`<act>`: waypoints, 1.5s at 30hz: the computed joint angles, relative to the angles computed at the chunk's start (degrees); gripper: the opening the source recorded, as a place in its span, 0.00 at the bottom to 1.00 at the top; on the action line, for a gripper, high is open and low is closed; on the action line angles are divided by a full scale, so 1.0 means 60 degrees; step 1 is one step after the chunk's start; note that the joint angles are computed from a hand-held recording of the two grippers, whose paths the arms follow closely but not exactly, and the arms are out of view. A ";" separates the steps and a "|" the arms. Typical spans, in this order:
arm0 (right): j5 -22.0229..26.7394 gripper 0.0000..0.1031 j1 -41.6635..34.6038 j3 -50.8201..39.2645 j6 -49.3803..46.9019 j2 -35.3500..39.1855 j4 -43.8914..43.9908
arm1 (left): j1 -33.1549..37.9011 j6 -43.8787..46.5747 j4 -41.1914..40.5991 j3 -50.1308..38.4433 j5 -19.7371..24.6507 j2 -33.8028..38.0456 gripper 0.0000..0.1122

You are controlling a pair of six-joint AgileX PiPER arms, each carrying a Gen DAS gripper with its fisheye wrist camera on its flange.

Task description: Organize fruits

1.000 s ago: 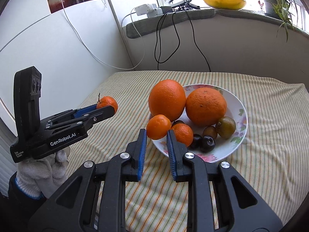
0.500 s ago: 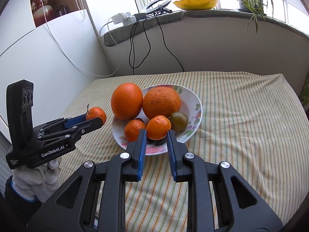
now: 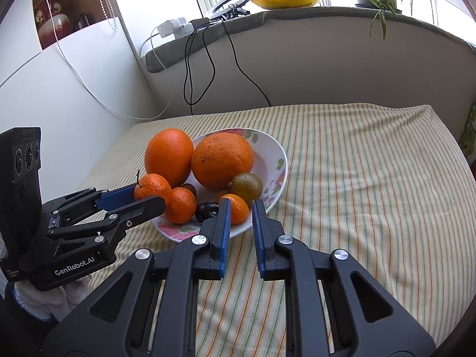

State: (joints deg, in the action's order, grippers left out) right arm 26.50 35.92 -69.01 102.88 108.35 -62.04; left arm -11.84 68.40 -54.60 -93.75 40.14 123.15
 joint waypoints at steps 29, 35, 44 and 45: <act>0.0241 0.15 0.0130 0.0262 0.0334 -0.0128 -0.0146 | -0.0581 -0.0336 0.0242 -0.0298 -0.0264 -0.0080 0.43; 0.0512 0.33 0.0306 0.0247 0.0416 -0.0190 -0.0219 | -0.0399 -0.0115 0.0035 -0.0013 -0.0270 -0.0246 0.44; 0.1031 0.50 0.0676 0.0102 0.0422 -0.0241 -0.0259 | -0.0034 0.0331 -0.0406 0.0707 -0.0362 -0.0702 0.56; 0.1100 0.50 0.0717 0.0091 0.0414 -0.0253 -0.0254 | 0.0000 0.0354 -0.0442 0.0786 -0.0368 -0.0765 0.57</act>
State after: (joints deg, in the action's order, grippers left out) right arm 33.10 40.23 -68.47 105.37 106.83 -63.56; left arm -11.84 70.52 -57.25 -89.03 37.93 118.56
